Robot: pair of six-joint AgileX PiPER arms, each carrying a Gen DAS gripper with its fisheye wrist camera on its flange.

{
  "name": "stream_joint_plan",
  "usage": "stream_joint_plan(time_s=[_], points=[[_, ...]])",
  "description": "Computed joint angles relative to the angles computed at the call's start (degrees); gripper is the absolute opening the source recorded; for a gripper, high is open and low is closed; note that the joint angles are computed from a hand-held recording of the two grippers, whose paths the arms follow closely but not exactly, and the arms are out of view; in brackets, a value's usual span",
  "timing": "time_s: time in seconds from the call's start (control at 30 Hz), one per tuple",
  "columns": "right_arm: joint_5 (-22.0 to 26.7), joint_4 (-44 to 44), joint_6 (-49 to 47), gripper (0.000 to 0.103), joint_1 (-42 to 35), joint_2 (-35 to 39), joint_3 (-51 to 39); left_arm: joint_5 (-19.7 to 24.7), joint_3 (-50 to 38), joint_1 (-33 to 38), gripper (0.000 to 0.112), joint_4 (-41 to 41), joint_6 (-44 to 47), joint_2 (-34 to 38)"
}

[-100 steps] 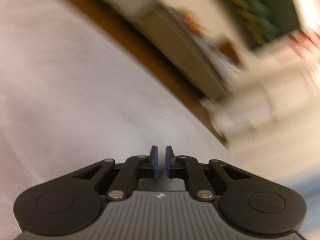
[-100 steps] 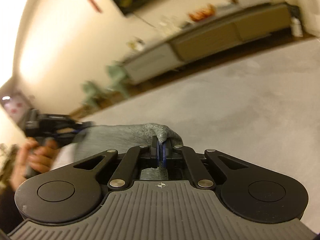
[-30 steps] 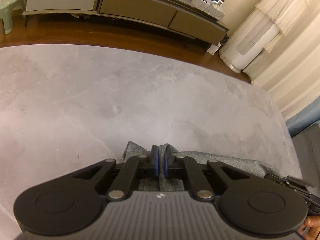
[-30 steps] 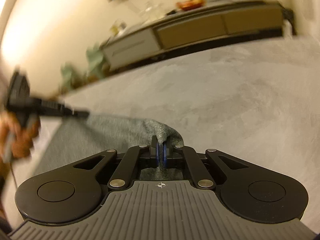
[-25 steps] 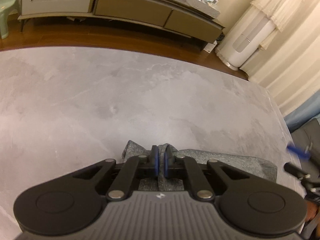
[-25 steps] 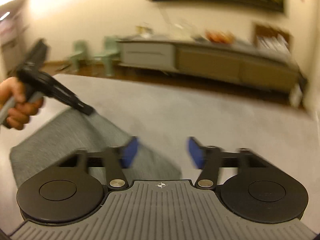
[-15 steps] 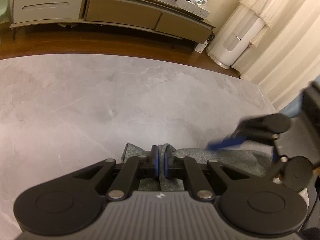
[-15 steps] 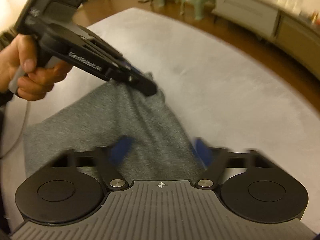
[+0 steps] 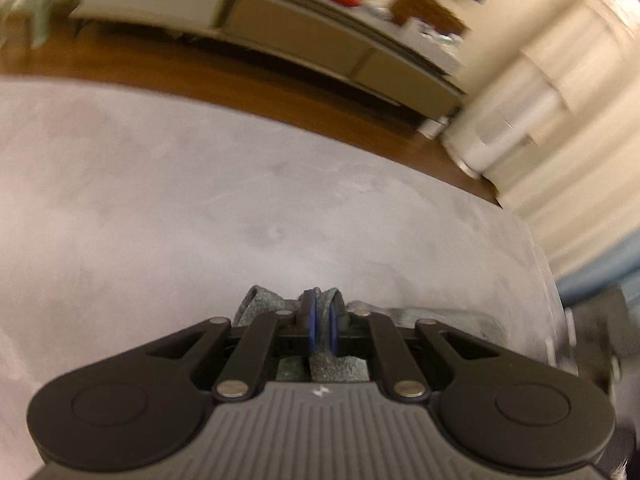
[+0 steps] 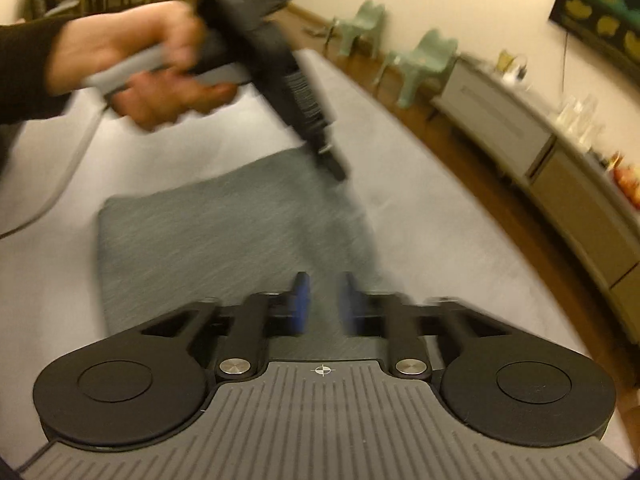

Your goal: Fold clothes

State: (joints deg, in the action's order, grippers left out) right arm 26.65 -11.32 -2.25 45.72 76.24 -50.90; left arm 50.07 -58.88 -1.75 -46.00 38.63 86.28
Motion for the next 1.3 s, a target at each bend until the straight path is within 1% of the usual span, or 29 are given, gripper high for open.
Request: stream_joint_plan(time_s=[0.03,0.1,0.17,0.2,0.23,0.27,0.3,0.33,0.37,0.4,0.47,0.5,0.53,0.6,0.63,0.67,0.7,0.73,0.8,0.83,0.9,1.0,1.07,1.1,1.13,1.17,1.2,1.27,1.3], points=[[0.56,3.27,-5.02,0.083,-1.59,2.76,-2.16,0.56,0.40,0.14,0.006,-0.88,2.07,-1.01],[3.37,13.60,-16.48,0.086,-5.80,8.74,-8.06,1.69,1.91,0.97,0.006,-2.84,6.70,-3.09],[9.13,23.27,-27.94,0.087,-9.47,15.04,-14.31,3.63,3.34,2.57,0.006,-5.09,11.19,-4.13],[12.40,28.09,-33.67,0.082,-11.59,17.91,-16.97,4.21,4.07,3.21,0.006,-5.70,12.71,-4.57],[14.55,32.60,-38.81,0.074,-13.58,19.84,-18.43,4.50,4.92,3.94,0.006,-6.07,14.09,-4.87],[16.61,35.57,-41.66,0.064,-14.90,21.41,-19.80,5.05,5.48,4.98,0.006,-6.85,15.72,-4.69],[17.95,38.83,-43.91,0.032,-15.84,21.38,-19.93,5.21,5.60,6.00,0.007,-7.26,16.35,-4.18],[17.72,39.81,-44.19,0.012,-15.67,20.75,-19.31,5.18,5.51,7.12,0.007,-7.58,16.03,-3.35],[15.20,38.49,-44.43,0.006,-14.37,18.21,-16.75,6.50,4.97,9.25,0.007,-8.64,15.62,-1.64],[12.29,35.65,-42.78,0.002,-12.39,15.64,-14.25,8.01,4.34,11.14,0.007,-9.77,14.94,-0.05],[8.20,30.64,-38.66,0.002,-8.25,10.22,-9.40,10.49,3.64,13.90,0.007,-11.28,15.06,2.30],[7.17,27.68,-36.18,0.001,-6.35,8.49,-8.10,11.41,3.55,14.73,0.007,-11.66,15.66,2.94],[7.75,27.01,-35.92,0.000,-5.82,7.79,-7.82,12.34,3.44,15.55,0.006,-12.01,16.23,3.59],[8.95,25.94,-35.63,0.000,-4.79,6.43,-7.28,11.56,4.59,15.03,0.004,-11.43,18.21,2.12],[9.56,25.37,-35.44,0.001,-4.24,5.76,-7.04,11.39,4.90,14.81,0.004,-11.28,18.56,1.26],[10.43,25.34,-35.71,0.005,-4.09,5.32,-7.15,11.44,5.08,14.67,0.004,-11.23,18.76,0.47],[12.40,27.43,-37.88,0.021,-5.70,5.88,-8.68,11.49,5.25,14.52,0.004,-11.18,18.95,-0.32],[14.17,29.06,-39.68,0.053,-7.28,6.46,-10.20,11.54,5.40,14.38,0.004,-11.12,19.14,-1.09],[16.15,30.95,-42.86,0.080,-10.49,8.68,-13.57,12.45,5.45,15.17,0.003,-11.92,20.09,-1.64],[19.03,32.41,-44.78,0.083,-12.41,10.92,-16.22,12.45,5.62,15.41,0.002,-12.51,20.86,-1.76],[22.95,32.20,-46.00,0.083,-14.87,15.76,-21.43,13.25,5.62,16.15,0.002,-13.52,22.71,-1.24],[30.97,36.72,-50.76,0.083,-19.24,24.66,-28.10,14.38,5.63,17.20,0.002,-14.82,25.53,0.01],[36.57,38.64,-52.40,0.083,-21.52,30.74,-33.27,13.65,5.67,17.38,0.002,-14.94,26.77,1.38],[37.85,40.70,-53.34,0.079,-22.28,32.45,-34.03,13.09,5.54,17.49,0.002,-14.74,27.21,2.12],[38.84,42.57,-54.26,0.073,-22.87,33.83,-34.51,12.79,5.24,17.95,0.002,-14.49,27.66,2.39],[38.36,44.15,-55.74,0.066,-22.91,33.51,-33.40,12.58,4.89,18.54,0.002,-14.23,28.12,2.52],[37.33,45.73,-57.73,0.047,-22.73,31.92,-31.30,11.52,4.53,18.71,0.002,-13.71,28.17,1.68],[30.63,44.51,-58.64,0.023,-19.90,25.46,-24.88,9.33,3.73,18.11,0.005,-12.15,27.93,-0.95],[26.14,41.52,-57.25,0.016,-17.06,21.19,-21.16,8.71,3.20,17.32,0.011,-11.08,27.72,-2.54]])
